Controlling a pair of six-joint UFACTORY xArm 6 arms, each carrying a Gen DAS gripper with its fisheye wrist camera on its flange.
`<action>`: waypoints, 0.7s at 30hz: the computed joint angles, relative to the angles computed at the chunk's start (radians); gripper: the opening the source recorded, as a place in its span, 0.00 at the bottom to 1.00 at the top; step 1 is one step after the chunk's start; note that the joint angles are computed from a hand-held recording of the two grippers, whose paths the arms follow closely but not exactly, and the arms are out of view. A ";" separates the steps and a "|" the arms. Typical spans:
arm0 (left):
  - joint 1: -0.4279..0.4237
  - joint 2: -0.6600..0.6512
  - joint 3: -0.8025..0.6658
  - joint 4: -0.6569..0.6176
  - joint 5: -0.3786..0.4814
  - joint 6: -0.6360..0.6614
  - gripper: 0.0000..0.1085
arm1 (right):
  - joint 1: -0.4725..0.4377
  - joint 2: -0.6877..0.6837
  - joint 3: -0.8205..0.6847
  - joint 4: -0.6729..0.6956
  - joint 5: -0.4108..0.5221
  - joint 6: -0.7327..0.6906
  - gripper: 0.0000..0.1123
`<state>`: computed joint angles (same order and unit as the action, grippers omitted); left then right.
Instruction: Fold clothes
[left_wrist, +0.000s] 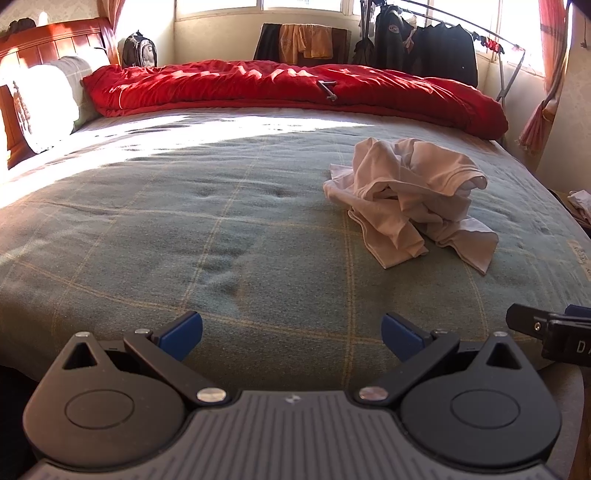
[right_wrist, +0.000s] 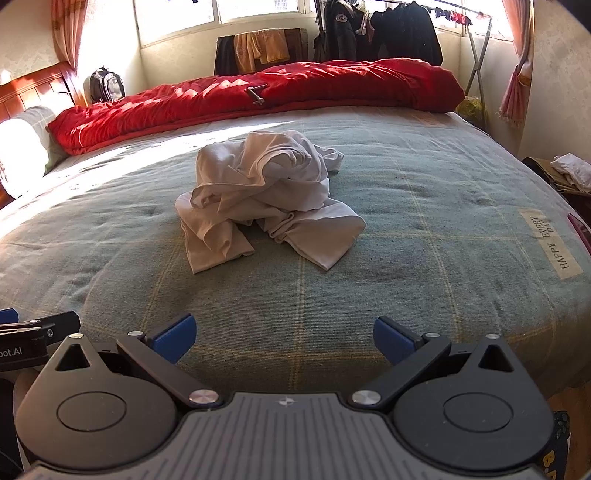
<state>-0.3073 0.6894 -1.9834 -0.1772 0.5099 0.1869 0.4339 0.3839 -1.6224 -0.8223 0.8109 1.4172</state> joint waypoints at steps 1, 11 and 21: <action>0.000 0.004 -0.007 0.001 0.006 -0.003 0.94 | -0.001 0.001 0.000 0.001 0.001 0.000 0.92; 0.003 0.024 -0.033 -0.022 0.023 0.008 0.94 | -0.006 0.002 0.003 0.005 -0.007 0.002 0.92; 0.004 0.032 -0.026 -0.090 -0.021 0.058 0.94 | -0.018 -0.009 0.025 -0.007 -0.039 0.019 0.92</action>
<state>-0.3031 0.7215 -2.0095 -0.2672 0.4890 0.2448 0.4163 0.3750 -1.5973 -0.8292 0.7715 1.4361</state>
